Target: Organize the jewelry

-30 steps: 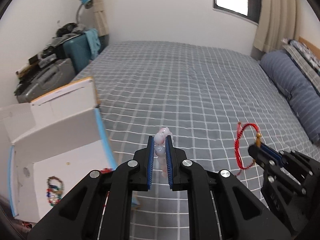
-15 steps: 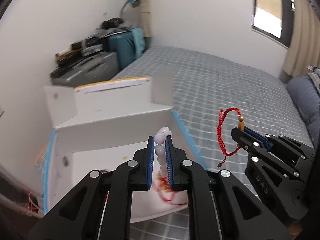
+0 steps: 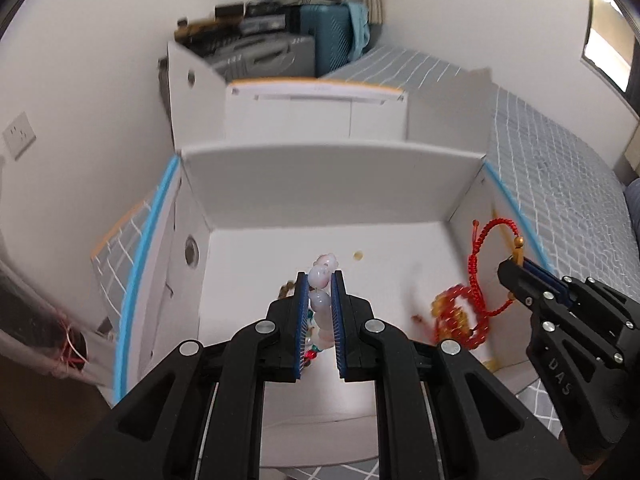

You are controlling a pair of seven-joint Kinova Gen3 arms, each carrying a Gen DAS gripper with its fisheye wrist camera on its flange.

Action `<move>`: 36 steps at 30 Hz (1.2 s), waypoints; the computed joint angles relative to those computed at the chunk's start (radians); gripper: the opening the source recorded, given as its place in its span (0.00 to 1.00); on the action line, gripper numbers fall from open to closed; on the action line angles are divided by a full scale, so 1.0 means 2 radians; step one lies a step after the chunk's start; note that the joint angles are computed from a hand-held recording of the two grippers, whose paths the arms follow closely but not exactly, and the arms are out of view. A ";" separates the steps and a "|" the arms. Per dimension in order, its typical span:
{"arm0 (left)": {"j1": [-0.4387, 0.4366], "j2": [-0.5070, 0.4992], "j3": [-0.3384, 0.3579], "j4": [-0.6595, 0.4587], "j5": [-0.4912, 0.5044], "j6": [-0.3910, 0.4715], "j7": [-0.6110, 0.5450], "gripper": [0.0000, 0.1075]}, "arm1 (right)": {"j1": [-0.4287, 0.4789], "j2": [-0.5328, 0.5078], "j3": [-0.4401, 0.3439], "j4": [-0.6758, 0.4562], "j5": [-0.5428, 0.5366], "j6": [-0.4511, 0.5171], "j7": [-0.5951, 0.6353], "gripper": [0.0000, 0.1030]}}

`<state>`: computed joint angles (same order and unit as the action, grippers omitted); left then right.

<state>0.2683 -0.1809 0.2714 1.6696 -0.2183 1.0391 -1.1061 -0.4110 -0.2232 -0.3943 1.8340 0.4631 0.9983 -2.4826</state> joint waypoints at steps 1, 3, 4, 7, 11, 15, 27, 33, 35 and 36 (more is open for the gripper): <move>-0.001 0.002 -0.002 0.002 0.001 -0.001 0.000 0.10 | 0.000 0.008 -0.002 -0.001 0.000 0.002 -0.003 0.08; -0.002 0.006 -0.006 0.007 0.003 -0.002 -0.004 0.10 | -0.006 0.020 0.002 -0.002 -0.006 0.002 -0.002 0.08; -0.001 0.007 -0.006 0.008 0.004 -0.001 -0.002 0.10 | -0.009 0.025 0.003 -0.002 -0.005 0.004 -0.004 0.08; -0.001 0.006 -0.009 0.015 0.010 -0.001 -0.004 0.10 | -0.019 0.037 0.008 -0.002 0.000 0.008 -0.013 0.10; -0.001 0.006 -0.009 0.015 0.010 0.002 -0.005 0.12 | -0.029 0.036 0.017 0.002 0.000 0.007 -0.014 0.16; -0.002 -0.006 -0.009 0.015 0.008 0.000 -0.006 0.14 | -0.030 0.013 0.008 0.007 0.015 0.006 -0.028 0.51; -0.034 -0.133 0.034 0.069 0.013 -0.018 0.023 0.83 | 0.031 -0.110 -0.087 0.058 0.024 0.031 -0.073 0.93; -0.055 -0.181 0.042 0.104 0.044 -0.022 0.008 0.91 | 0.050 -0.162 -0.096 0.083 -0.029 0.033 -0.057 0.93; -0.059 -0.190 0.040 0.113 0.054 -0.021 0.001 0.91 | 0.069 -0.173 -0.116 0.087 -0.035 0.035 -0.057 0.93; -0.058 -0.194 0.038 0.118 0.061 -0.021 -0.004 0.91 | 0.080 -0.178 -0.128 0.088 -0.037 0.036 -0.058 0.93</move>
